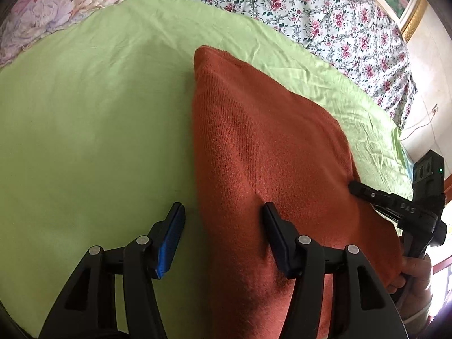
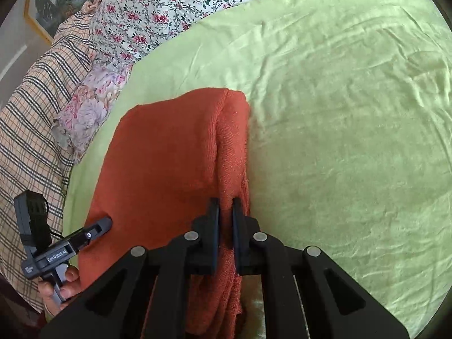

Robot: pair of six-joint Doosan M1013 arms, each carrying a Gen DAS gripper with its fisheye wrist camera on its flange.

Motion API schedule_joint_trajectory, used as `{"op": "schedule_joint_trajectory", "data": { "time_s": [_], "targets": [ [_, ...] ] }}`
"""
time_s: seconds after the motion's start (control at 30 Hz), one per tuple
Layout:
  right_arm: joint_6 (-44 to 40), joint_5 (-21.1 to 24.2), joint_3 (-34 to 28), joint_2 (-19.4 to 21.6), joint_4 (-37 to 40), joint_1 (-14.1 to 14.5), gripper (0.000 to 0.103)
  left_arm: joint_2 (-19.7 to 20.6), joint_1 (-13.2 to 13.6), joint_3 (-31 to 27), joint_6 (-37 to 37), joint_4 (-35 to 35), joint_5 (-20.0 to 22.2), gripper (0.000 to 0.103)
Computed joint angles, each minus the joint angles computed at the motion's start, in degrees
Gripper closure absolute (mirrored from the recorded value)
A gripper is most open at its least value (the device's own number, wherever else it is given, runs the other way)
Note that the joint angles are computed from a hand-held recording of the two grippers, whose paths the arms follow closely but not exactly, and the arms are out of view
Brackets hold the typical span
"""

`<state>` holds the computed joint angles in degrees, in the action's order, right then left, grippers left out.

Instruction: Fold small clothes

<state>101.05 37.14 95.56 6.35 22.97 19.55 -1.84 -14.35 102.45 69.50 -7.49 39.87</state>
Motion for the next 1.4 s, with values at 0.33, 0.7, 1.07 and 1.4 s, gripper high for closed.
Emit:
{"op": "schedule_joint_trajectory", "data": {
  "time_s": [0.33,0.7,1.07,1.4],
  "targets": [
    [-2.28,-2.03,5.6,-7.95,1.97,1.23,0.085,-9.35,-2.23,6.73,3.56,4.36,-3.36,0.047],
    [-5.47,-0.83,8.63,-9.72,4.4,3.33,0.084,-12.52,-6.08,12.32,4.71,9.25,-3.22,0.046],
    [-3.25,-2.91,7.28,-10.39,-2.41,5.05,0.091,-11.92,-8.07,12.1,-2.74,19.17,-2.24,0.046],
    [-4.55,-1.58,6.89,-8.78,0.02,5.23,0.098,-10.87,-7.54,10.73,-8.54,18.83,-1.51,0.083]
  ]
}}
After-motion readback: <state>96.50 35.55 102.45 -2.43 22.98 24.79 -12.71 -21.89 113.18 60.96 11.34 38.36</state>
